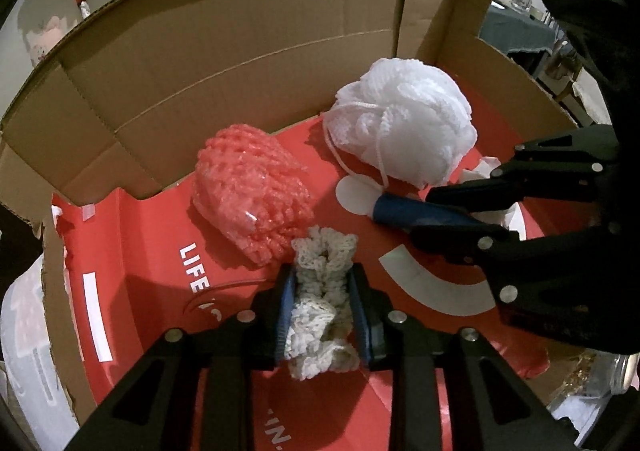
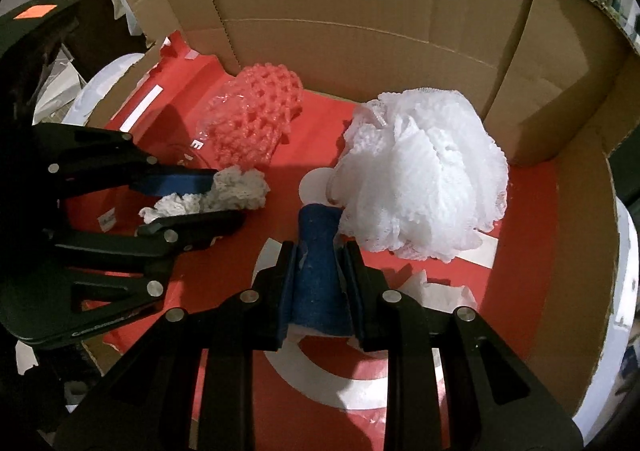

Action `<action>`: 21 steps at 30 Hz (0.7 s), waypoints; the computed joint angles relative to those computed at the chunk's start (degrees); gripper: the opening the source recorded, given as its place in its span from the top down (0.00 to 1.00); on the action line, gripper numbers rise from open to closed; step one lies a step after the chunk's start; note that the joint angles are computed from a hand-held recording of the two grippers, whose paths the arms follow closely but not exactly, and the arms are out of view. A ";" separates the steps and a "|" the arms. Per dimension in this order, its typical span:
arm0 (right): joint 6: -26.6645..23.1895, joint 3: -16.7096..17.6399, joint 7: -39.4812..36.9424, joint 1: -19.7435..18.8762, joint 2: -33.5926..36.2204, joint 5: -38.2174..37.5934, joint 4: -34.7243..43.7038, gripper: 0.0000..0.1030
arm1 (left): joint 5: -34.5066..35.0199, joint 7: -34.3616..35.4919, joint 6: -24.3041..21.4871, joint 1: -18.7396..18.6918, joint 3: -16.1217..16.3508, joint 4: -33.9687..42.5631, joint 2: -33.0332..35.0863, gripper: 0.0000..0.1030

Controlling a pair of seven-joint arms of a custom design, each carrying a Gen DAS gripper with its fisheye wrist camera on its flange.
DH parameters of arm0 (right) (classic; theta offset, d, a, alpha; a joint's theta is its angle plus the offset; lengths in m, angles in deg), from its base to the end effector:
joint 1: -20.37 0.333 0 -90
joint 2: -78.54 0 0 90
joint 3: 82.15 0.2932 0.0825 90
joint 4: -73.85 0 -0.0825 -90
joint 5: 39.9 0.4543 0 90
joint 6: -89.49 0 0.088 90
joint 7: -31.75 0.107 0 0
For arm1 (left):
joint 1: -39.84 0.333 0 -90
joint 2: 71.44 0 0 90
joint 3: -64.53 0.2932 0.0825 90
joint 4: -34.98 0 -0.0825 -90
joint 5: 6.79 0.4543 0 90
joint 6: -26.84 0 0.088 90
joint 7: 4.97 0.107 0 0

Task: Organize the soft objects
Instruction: 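Lower the scrunchie and sponge into the box and open both tools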

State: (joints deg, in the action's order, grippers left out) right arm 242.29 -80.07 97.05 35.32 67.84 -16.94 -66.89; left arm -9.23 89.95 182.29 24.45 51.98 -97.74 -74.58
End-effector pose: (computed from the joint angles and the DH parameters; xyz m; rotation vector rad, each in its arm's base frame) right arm 0.5279 0.1494 0.3409 -2.2519 1.4798 -0.1839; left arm 0.5263 -0.2774 0.3457 -1.4045 2.4831 -0.5564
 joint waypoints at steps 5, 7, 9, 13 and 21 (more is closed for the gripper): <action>-0.43 -0.07 -0.03 -0.27 0.24 -0.51 0.04 0.77 | 0.88 -0.08 0.70 0.05 -0.19 0.55 0.99 0.71; -0.20 0.35 0.85 -0.36 1.38 -1.54 0.79 0.77 | 0.83 0.00 0.96 0.13 -0.24 0.52 1.15 0.71; 0.02 0.46 1.14 -0.40 1.45 -2.25 0.68 0.77 | 0.54 0.02 1.16 0.15 -0.28 0.29 1.02 0.70; 0.07 0.27 0.79 -0.29 1.19 -2.17 0.39 0.77 | 0.77 -0.08 1.27 0.17 -0.35 0.14 0.82 0.70; 0.36 0.44 1.08 -0.30 1.34 -2.64 0.34 0.77 | 1.41 -0.69 2.53 0.00 -0.27 -1.17 0.07 0.65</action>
